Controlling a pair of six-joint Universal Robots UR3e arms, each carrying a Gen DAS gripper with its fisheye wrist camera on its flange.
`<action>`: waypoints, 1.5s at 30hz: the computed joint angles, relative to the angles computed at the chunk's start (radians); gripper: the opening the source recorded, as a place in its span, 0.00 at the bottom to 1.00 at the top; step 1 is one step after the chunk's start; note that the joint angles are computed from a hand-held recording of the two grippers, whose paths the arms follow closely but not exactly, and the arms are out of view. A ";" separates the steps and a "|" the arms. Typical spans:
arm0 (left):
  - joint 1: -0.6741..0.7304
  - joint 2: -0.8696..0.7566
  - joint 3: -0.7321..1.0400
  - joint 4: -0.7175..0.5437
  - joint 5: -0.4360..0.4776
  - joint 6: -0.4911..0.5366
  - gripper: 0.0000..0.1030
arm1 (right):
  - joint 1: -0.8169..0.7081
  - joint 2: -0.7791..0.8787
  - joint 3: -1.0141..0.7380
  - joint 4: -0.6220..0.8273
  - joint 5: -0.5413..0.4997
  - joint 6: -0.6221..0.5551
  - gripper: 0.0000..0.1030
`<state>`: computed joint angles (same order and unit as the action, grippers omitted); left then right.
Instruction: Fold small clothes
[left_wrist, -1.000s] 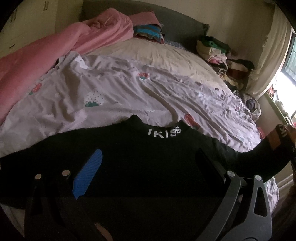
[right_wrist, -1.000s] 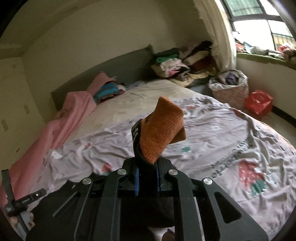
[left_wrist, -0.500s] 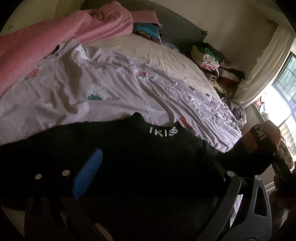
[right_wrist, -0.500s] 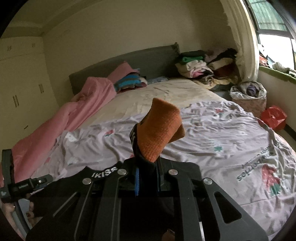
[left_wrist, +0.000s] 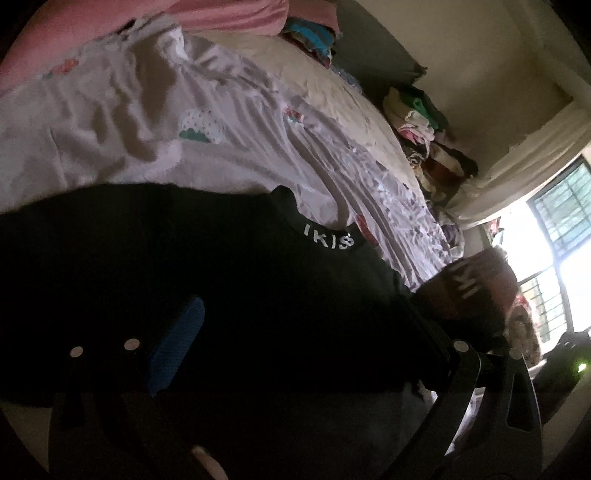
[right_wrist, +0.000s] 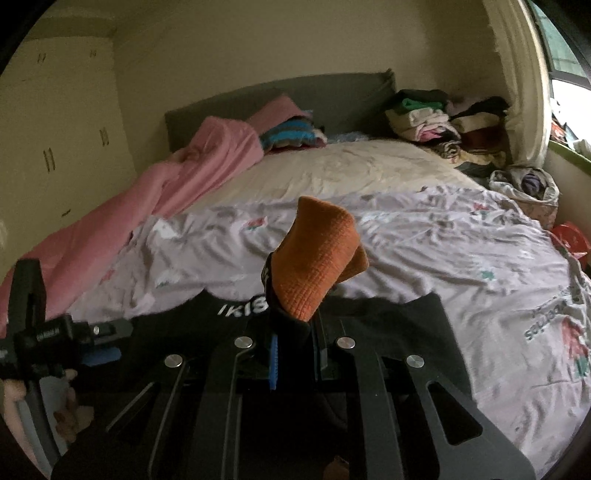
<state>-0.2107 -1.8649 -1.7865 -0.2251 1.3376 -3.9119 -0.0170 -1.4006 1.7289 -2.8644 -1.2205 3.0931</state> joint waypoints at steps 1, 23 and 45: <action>0.010 0.000 -0.011 0.013 -0.020 -0.009 0.91 | 0.022 0.017 -0.001 -0.007 -0.015 -0.003 0.12; 0.066 -0.108 -0.060 0.137 -0.270 -0.059 0.90 | 0.166 0.039 0.142 0.013 0.054 -0.112 0.51; -0.104 -0.194 0.165 -0.045 -0.038 0.033 0.07 | -0.178 -0.257 0.366 0.118 0.153 -0.193 0.59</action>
